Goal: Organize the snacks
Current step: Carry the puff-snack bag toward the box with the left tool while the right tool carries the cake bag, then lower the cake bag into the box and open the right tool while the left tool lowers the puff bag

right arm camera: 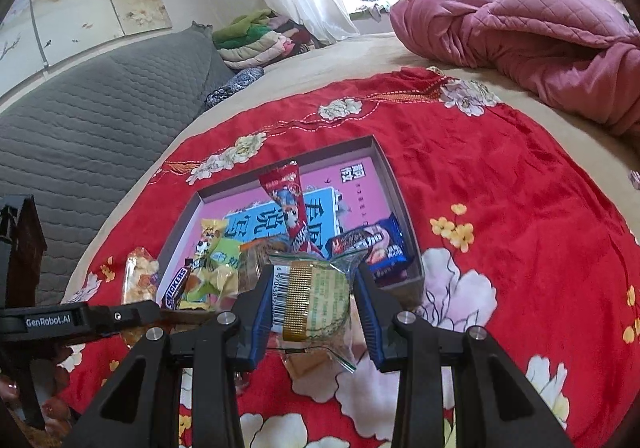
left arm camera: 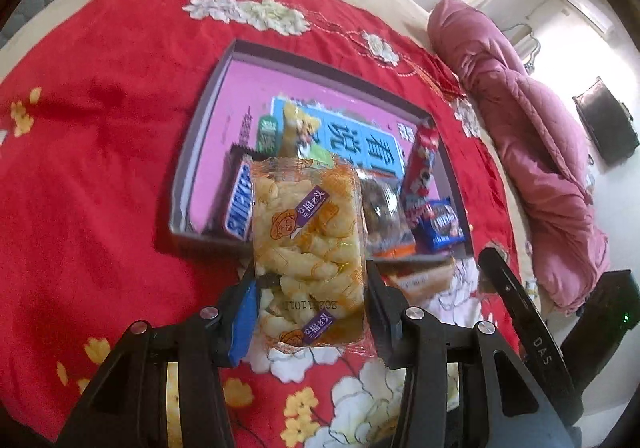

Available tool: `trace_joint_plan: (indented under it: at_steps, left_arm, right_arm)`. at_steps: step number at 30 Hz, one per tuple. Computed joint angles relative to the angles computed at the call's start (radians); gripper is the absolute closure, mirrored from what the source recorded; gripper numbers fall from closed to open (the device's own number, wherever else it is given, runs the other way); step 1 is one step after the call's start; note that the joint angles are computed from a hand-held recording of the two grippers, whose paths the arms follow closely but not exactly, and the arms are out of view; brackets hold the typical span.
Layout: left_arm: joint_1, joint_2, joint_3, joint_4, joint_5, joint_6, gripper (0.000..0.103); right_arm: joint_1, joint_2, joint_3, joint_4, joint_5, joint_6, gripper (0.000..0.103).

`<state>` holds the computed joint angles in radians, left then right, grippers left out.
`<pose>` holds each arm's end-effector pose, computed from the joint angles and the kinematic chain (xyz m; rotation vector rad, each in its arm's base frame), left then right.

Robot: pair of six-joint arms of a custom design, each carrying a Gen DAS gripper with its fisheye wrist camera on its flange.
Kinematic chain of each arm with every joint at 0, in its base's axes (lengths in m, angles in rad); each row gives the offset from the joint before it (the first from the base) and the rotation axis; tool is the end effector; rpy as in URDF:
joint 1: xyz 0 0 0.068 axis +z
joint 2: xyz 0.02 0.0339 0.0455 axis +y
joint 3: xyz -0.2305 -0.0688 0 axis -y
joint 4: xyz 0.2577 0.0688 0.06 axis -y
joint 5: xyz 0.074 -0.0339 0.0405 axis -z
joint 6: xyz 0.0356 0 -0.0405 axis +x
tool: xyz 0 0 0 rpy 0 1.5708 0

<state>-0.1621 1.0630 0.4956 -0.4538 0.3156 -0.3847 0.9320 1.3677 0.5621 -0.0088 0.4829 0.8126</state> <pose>0.2092 -0.0454 0.1351 -0.1750 2.6296 -0.6038 0.1729 0.2051 0.1182 0.0867 2.2913 0.3330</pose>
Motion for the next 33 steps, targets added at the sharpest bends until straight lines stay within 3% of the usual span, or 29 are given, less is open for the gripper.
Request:
trace_joint_plan:
  at_steps: [33]
  left_arm:
    - [-0.026,0.29,0.137,0.145,-0.125,0.021,0.055]
  right_arm:
    - [-0.114,0.241,0.13,0.141,-0.066,-0.133,0.064]
